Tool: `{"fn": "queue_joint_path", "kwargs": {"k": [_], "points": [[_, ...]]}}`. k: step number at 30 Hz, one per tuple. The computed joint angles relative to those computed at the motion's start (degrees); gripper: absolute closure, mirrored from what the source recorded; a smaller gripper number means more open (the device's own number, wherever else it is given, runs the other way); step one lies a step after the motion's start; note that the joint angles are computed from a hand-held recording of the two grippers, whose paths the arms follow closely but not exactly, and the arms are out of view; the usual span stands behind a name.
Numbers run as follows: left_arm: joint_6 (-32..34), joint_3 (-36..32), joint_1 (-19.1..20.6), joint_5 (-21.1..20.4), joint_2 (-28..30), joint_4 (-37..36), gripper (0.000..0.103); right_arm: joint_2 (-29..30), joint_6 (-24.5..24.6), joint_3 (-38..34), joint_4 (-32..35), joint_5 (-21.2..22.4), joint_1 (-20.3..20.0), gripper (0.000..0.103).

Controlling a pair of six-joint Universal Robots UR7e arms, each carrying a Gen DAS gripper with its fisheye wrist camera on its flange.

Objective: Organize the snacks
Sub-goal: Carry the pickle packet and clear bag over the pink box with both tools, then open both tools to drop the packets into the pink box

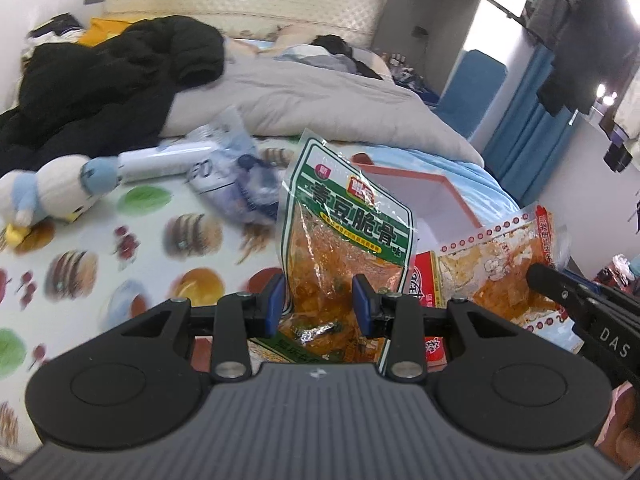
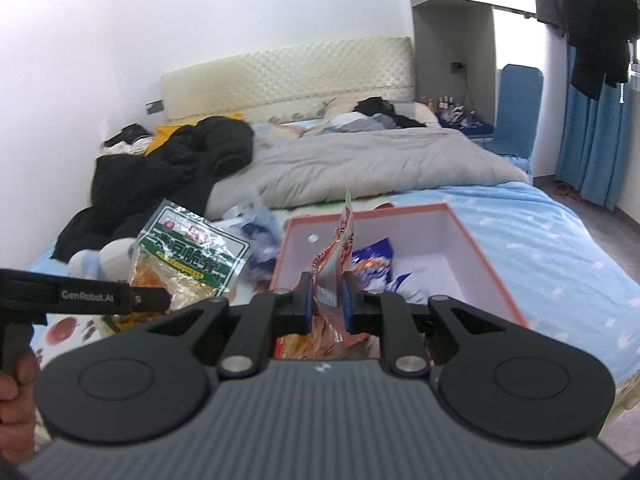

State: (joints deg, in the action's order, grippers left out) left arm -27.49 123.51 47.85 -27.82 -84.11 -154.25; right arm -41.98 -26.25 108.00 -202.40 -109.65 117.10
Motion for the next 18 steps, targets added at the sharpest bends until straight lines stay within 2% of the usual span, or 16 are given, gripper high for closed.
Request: {"fn": "queue_joint_path", "kwargs": {"k": [6,13,18], "points": [[7.68,-7.61,5.18,-5.34,8.14,-4.18,0.062,2.46,-0.05,-5.62,2.42,-1.43,-2.45,0.086],[12.47,-16.18,11.26,-10.67,16.47,-4.99,0.062,5.59,1.19,-11.37,8.78,-2.66,-5.49,0.086],[13.0,-20.94,14.94,-14.09,20.65,-2.61,0.062,8.95,2.41,-16.06,13.05,-3.75,-7.34,0.086]]}}
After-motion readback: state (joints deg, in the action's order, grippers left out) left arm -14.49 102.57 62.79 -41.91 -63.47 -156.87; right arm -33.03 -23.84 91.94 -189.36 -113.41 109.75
